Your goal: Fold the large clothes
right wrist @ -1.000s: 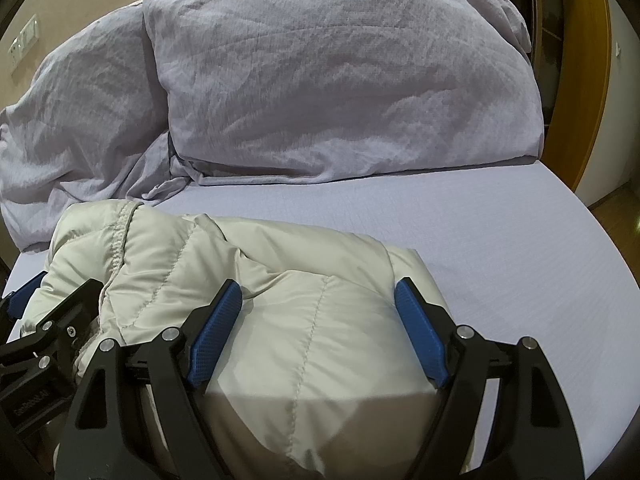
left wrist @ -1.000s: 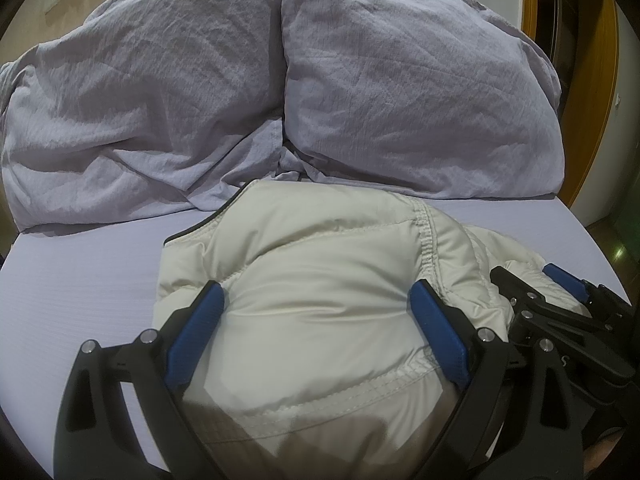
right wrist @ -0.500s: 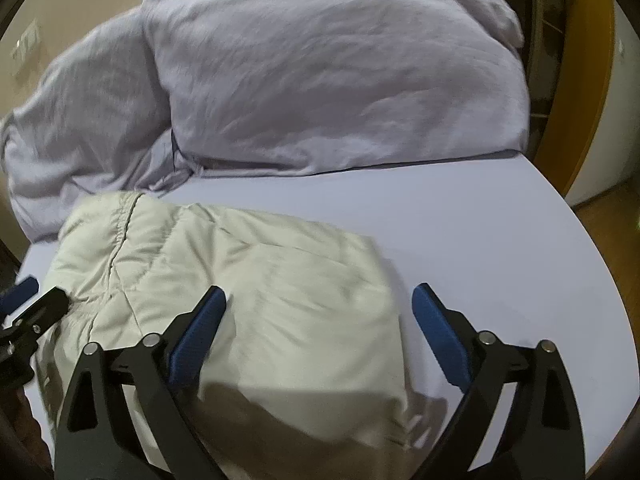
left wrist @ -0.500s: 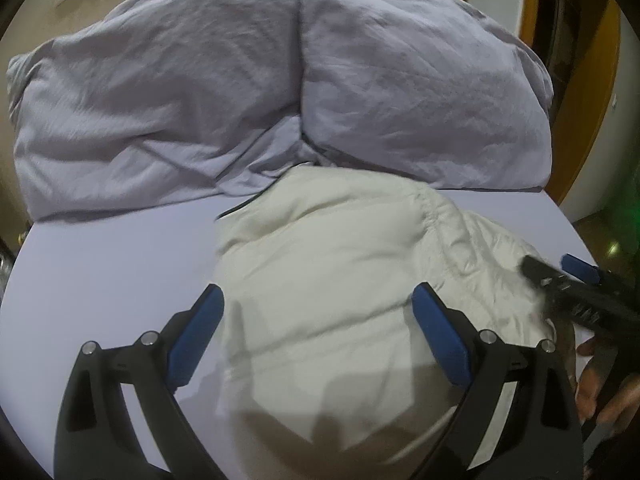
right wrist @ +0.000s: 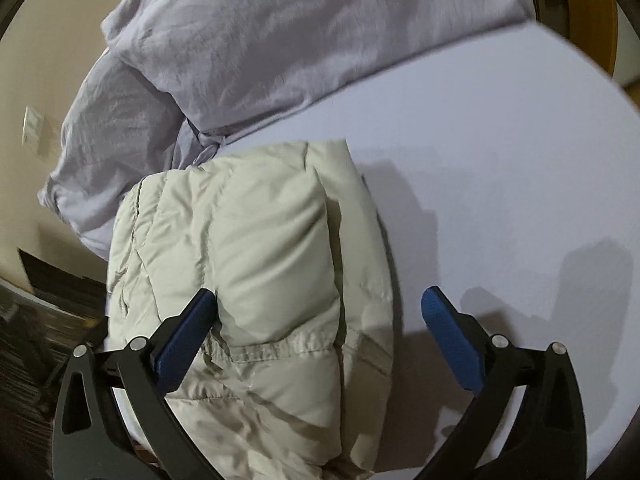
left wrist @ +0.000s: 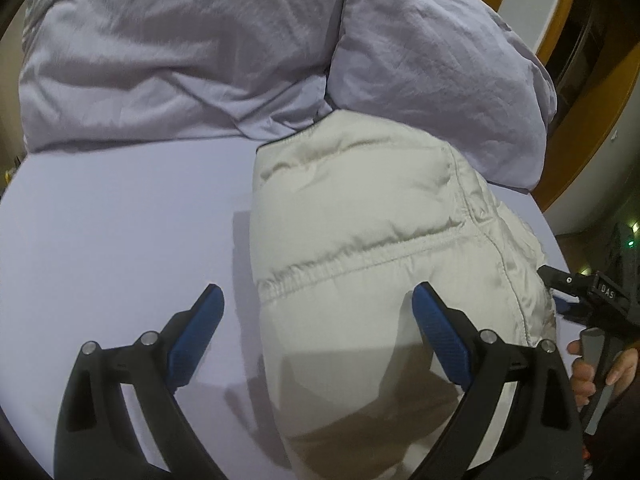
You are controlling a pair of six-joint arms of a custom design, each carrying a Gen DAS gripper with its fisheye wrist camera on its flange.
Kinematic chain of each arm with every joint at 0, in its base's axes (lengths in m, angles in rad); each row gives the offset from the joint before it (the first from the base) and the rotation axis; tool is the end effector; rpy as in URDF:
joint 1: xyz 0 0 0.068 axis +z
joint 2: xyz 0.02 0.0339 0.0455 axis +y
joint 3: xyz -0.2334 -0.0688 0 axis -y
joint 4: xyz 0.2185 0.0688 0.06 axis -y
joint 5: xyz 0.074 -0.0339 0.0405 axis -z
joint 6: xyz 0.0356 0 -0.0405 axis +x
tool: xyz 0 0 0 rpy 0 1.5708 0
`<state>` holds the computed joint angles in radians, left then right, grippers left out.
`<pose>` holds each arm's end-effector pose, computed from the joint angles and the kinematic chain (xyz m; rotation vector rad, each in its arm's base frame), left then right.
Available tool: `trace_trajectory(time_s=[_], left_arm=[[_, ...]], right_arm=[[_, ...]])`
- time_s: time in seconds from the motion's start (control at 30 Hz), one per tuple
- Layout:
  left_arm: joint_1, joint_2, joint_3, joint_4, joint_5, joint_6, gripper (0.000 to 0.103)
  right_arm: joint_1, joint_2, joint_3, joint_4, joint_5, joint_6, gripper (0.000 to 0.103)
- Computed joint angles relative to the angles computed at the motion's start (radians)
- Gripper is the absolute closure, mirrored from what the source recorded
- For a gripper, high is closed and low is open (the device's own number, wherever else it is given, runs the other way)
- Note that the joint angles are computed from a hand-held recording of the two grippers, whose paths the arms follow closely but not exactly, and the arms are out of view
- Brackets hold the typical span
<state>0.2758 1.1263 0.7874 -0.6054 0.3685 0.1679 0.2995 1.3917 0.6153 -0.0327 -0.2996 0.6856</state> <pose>0.2041 0.0444 0.2213 0.0155 2.4459 -0.2698 0.2366 0.0841 0.1547 0.3298 2.4712 0.8021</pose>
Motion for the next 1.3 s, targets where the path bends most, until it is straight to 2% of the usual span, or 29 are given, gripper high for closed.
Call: trace_trajectory(time_s=[0.2, 0.5, 0.67, 0.83, 0.97, 1.03, 1.13, 1.3], left_arm=[[0.034, 0.074, 0.024, -0.006, 0.063, -0.015, 0.002], [0.086, 0.249, 0.103, -0.019, 0.207, -0.045, 0.002], [0.116, 0.365, 0.155, -0.037, 0.316, -0.081, 0.002], [0.127, 0.413, 0.185, -0.052, 0.372, -0.106, 0.004], [0.159, 0.443, 0.225, -0.110, 0.427, -0.070, 0.018], [0.179, 0.466, 0.264, -0.157, 0.455, -0.043, 0.027], [0.199, 0.489, 0.318, -0.196, 0.466, -0.020, 0.032], [0.224, 0.550, 0.438, -0.232, 0.465, -0.019, 0.035]], right_arm=[[-0.046, 0.109, -0.008, 0.103, -0.184, 0.070, 0.001], [-0.040, 0.204, -0.040, 0.276, -0.297, 0.145, 0.001], [-0.027, 0.230, -0.038, 0.328, -0.312, 0.170, 0.001], [-0.031, 0.253, -0.062, 0.417, -0.344, 0.207, 0.001], [-0.048, 0.270, -0.116, 0.559, -0.403, 0.259, 0.014], [-0.053, 0.281, -0.132, 0.616, -0.428, 0.282, 0.024], [-0.035, 0.312, -0.117, 0.684, -0.440, 0.325, 0.033], [0.011, 0.380, -0.020, 0.701, -0.427, 0.364, 0.036]])
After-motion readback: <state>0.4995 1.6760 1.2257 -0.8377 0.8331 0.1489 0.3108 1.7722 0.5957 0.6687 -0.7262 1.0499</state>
